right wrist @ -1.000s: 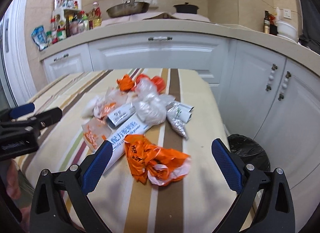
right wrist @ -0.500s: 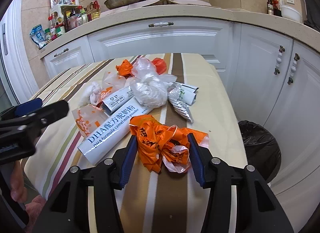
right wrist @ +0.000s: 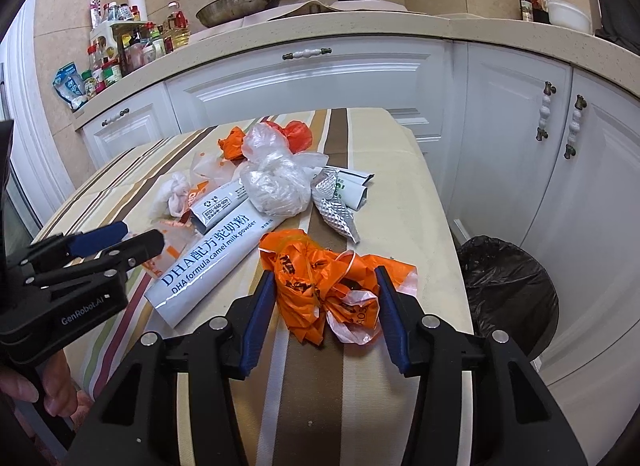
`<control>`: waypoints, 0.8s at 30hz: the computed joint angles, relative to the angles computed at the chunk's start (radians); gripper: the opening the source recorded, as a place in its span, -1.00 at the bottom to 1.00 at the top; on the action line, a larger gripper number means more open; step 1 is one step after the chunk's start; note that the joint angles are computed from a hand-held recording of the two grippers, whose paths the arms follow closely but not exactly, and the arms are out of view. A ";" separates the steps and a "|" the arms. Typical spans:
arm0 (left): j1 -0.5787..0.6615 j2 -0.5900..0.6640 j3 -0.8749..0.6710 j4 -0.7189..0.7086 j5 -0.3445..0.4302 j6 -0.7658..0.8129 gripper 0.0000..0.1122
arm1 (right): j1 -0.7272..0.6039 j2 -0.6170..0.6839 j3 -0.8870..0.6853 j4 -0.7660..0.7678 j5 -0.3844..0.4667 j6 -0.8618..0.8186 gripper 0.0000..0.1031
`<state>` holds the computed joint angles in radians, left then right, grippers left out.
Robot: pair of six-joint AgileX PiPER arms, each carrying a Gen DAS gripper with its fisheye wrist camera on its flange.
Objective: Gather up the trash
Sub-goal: 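Grasp the orange bag with the right tool while the left tool grasps the clear orange-dotted bag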
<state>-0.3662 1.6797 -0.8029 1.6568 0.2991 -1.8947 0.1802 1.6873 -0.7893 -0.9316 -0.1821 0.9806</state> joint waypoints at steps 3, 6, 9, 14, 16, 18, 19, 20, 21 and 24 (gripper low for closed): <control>-0.006 -0.007 0.008 -0.003 0.013 0.006 -0.44 | -0.008 -0.007 0.013 0.073 -0.014 -0.068 -0.05; -0.003 -0.013 0.018 0.001 -0.001 0.003 -0.49 | -0.015 -0.014 0.023 0.127 -0.021 -0.116 -0.05; -0.005 -0.020 0.028 0.027 0.003 -0.023 -0.52 | -0.021 -0.017 0.027 0.142 -0.025 -0.127 -0.06; -0.020 -0.039 0.050 0.064 0.046 -0.079 -0.24 | -0.018 -0.026 0.034 0.171 -0.025 -0.157 -0.06; -0.031 -0.049 0.058 0.064 0.082 -0.097 0.22 | -0.018 -0.026 0.036 0.172 -0.026 -0.158 -0.06; -0.028 -0.059 0.063 0.074 0.087 -0.117 0.26 | -0.018 -0.026 0.036 0.159 -0.028 -0.143 -0.06; -0.020 -0.059 0.059 0.061 0.077 -0.101 0.26 | -0.018 -0.027 0.036 0.159 -0.027 -0.143 -0.06; -0.015 -0.055 0.055 0.045 0.066 -0.083 0.26 | -0.017 -0.028 0.036 0.160 -0.027 -0.142 -0.06; -0.009 -0.052 0.053 0.030 0.053 -0.067 0.26 | -0.016 -0.029 0.036 0.161 -0.025 -0.142 -0.06; 0.011 -0.041 0.049 -0.026 0.016 -0.016 0.26 | -0.016 -0.029 0.037 0.158 -0.026 -0.140 -0.06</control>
